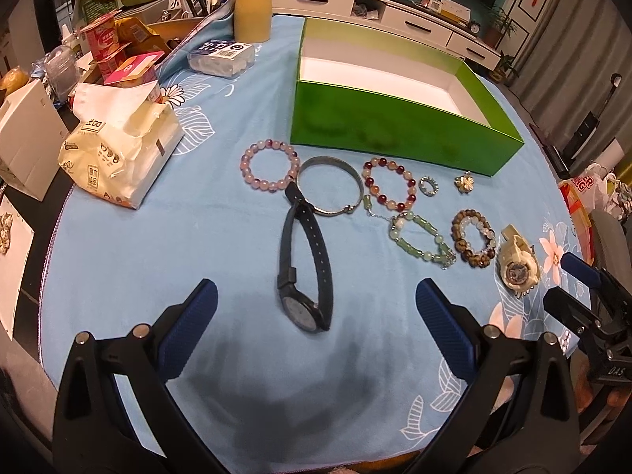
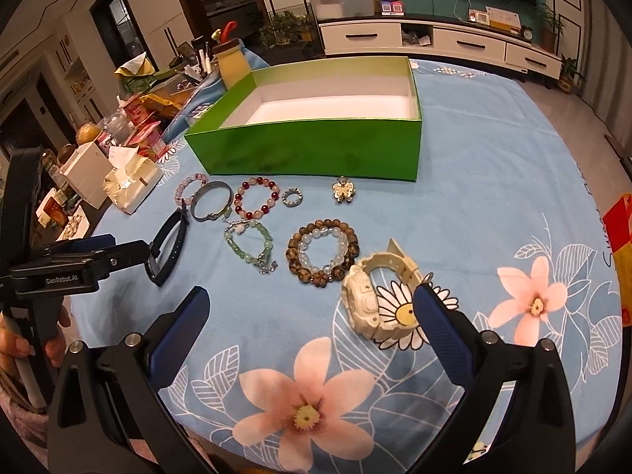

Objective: Organize jewelry
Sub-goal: 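Move the left tool to the black-strap watch while the right tool reaches the cream watch, then close the left tool on the black watch strap while the right tool grips the cream watch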

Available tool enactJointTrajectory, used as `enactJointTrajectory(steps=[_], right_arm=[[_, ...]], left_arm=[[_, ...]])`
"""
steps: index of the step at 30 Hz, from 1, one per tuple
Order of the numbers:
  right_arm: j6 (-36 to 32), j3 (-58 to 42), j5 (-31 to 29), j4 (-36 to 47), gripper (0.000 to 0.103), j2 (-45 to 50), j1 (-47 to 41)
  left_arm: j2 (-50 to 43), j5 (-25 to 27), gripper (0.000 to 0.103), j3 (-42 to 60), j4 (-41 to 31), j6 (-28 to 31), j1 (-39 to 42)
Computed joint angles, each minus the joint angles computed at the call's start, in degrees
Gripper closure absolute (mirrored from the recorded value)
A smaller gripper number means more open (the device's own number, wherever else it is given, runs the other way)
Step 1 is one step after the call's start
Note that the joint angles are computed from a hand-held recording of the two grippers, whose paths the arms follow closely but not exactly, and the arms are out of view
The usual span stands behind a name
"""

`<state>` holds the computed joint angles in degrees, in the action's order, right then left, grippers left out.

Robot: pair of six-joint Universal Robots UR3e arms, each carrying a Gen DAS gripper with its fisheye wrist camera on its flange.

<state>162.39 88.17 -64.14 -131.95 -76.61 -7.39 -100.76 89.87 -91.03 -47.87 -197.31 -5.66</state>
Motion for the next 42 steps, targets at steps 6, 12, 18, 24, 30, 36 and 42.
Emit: enactJointTrajectory(steps=[6,12,18,24,30,36,42], right_arm=[[-0.3,0.0,-1.3,-0.1,0.001,0.8,-0.7],[-0.7,-0.4,-3.3,-0.5,0.005,1.9,-0.9],[-0.9,-0.8,-4.7,-0.6,0.011,3.2,-1.2],[-1.7,-1.4,-5.5,-0.5,0.016,4.7,-0.7],[-5.0,-1.9,-6.4,0.2,0.023,6.1,-0.1],[-14.0,0.8,-6.4,1.3,0.023,3.9,-0.9],[-18.2,4.4,-7.6,-1.9,0.047,2.5,-1.2]], left_arm=[[-0.2,-1.8,0.008,-1.2,0.5,0.4,2.0],[-2.8,-2.1,0.023,1.6,-2.2,0.1,3.9],[-7.3,-1.2,0.033,8.0,-7.0,1.2,4.4],[-11.0,-3.9,0.057,12.2,-11.5,3.2,5.1],[-12.4,-4.3,0.082,14.1,-12.7,5.4,5.0],[-14.9,-4.4,0.092,18.1,-15.3,8.7,3.9],[-13.9,-6.2,0.095,15.7,-13.0,8.0,3.9]])
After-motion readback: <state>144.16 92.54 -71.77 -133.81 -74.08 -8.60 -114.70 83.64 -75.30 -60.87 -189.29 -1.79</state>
